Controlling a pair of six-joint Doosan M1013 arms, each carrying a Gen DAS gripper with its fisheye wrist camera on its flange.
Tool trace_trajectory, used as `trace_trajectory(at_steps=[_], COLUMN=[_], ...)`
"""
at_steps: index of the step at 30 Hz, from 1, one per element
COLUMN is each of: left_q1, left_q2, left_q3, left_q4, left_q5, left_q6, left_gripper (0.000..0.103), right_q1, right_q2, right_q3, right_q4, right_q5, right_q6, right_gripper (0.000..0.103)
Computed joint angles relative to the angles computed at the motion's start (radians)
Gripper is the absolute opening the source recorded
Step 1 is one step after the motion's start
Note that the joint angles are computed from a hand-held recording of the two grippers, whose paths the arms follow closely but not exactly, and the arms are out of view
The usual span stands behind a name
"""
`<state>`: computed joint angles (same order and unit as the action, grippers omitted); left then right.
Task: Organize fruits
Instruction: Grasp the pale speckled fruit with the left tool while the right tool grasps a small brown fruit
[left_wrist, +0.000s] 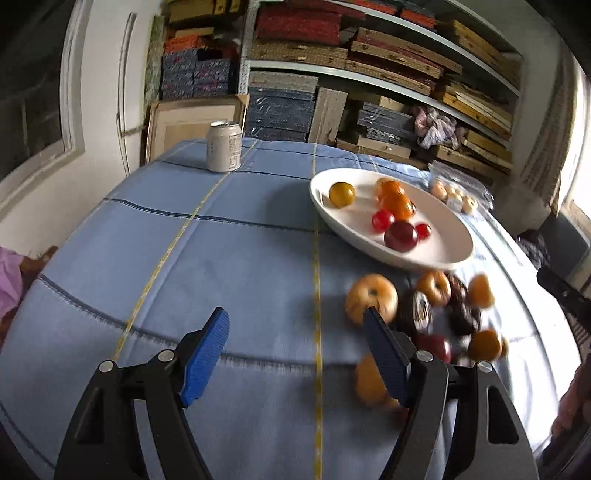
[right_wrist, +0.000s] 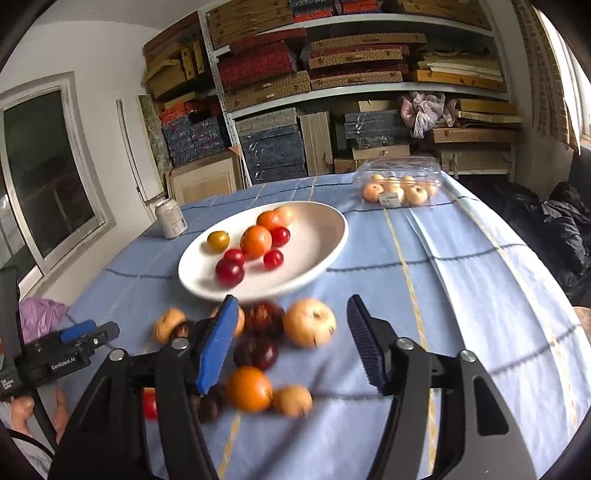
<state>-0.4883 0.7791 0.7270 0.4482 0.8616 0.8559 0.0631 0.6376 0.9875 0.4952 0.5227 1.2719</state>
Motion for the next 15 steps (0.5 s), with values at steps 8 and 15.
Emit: trace_trajectory(at_steps=[8, 15], left_q1=[-0.023, -0.029], left_q2=[-0.006, 0.021], left_q3=[0.022, -0.020], left_q4=[-0.026, -0.037], left_q5=[-0.016, 0.029], left_q6=[0.110, 0.171], left_gripper=[0.076, 0.077], right_q1=[-0.013, -0.010], right_q2=[-0.057, -0.057], right_q3=[0.113, 0.107], right_q4=[0.091, 0.083], right_q5=[-0.054, -0.041], right_q6=[-0.098, -0.098], right_gripper=[0.074, 0.075])
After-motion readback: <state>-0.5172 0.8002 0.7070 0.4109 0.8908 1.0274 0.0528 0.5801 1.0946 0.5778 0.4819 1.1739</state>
